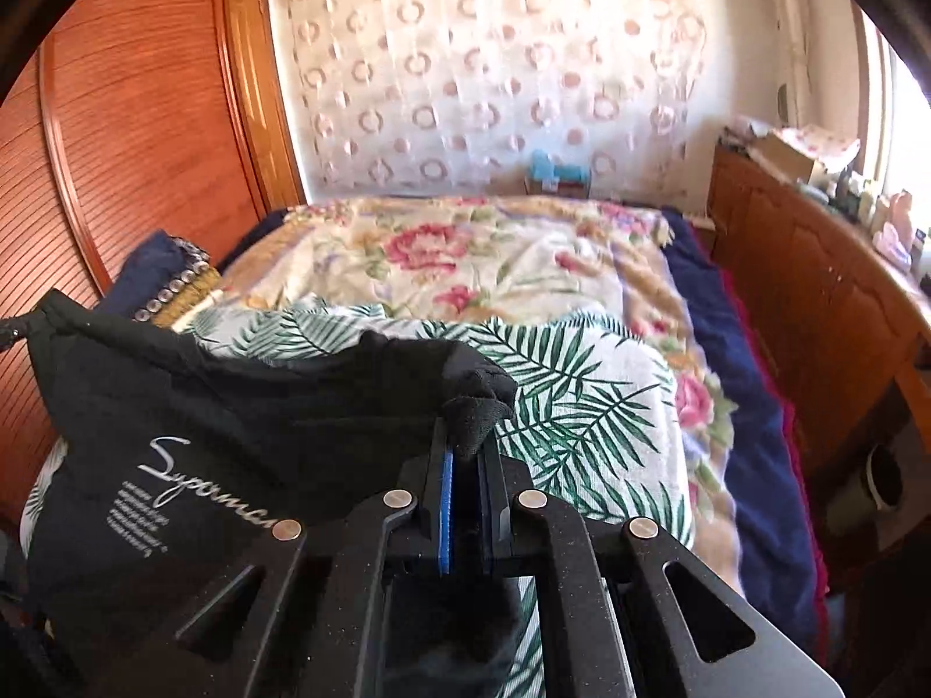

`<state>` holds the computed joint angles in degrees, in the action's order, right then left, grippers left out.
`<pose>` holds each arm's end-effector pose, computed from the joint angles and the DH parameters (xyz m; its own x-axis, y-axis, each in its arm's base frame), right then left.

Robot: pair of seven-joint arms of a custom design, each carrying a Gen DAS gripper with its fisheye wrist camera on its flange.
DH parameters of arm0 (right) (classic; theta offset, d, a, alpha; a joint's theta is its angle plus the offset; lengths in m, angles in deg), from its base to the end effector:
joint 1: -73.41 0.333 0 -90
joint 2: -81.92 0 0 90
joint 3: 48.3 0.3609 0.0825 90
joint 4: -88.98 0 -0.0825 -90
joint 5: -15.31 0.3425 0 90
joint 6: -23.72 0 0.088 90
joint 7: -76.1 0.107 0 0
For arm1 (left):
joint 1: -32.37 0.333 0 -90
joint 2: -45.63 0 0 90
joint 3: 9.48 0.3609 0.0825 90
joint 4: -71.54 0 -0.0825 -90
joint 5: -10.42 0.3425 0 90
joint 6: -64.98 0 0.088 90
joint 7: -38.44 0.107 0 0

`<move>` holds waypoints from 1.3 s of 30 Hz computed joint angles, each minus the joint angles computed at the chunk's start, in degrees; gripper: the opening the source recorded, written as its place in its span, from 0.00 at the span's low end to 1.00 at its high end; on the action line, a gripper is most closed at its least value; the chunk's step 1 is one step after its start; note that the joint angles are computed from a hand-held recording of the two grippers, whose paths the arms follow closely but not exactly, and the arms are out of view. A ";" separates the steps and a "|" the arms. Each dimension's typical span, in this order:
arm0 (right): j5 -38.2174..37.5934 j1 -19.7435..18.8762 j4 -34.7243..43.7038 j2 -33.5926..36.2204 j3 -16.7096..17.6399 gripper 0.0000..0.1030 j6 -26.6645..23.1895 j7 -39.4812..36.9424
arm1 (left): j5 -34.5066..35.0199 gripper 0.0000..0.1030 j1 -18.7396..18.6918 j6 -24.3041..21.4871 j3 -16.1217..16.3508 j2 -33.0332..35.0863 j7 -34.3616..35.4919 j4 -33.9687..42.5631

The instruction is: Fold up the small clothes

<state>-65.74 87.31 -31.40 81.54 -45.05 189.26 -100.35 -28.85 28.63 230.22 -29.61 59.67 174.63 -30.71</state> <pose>0.4906 0.2119 0.5397 -0.0286 -0.9979 -0.0582 -0.5170 0.0646 -0.8536 0.6107 -0.2011 0.5751 -0.5787 -0.8126 0.0686 -0.5046 0.2907 -0.8129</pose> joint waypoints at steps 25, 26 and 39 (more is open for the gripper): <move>-13.56 6.18 -12.93 -11.81 5.53 0.06 -10.90 15.07 | -45.16 0.07 -5.95 2.05 7.61 -16.13 39.60 -17.47; -13.57 6.49 -13.92 -12.93 5.84 0.06 -11.56 15.43 | -47.13 0.07 -6.11 1.61 8.29 -17.49 41.44 -18.68; -5.20 11.12 -26.92 -24.86 10.24 0.06 -15.91 14.71 | -50.47 0.07 -5.13 -1.09 11.69 -28.72 44.72 -33.21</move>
<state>-70.94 98.43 -58.32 56.68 -34.81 173.35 -85.64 -79.32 23.50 229.13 -17.91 30.94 219.35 -63.92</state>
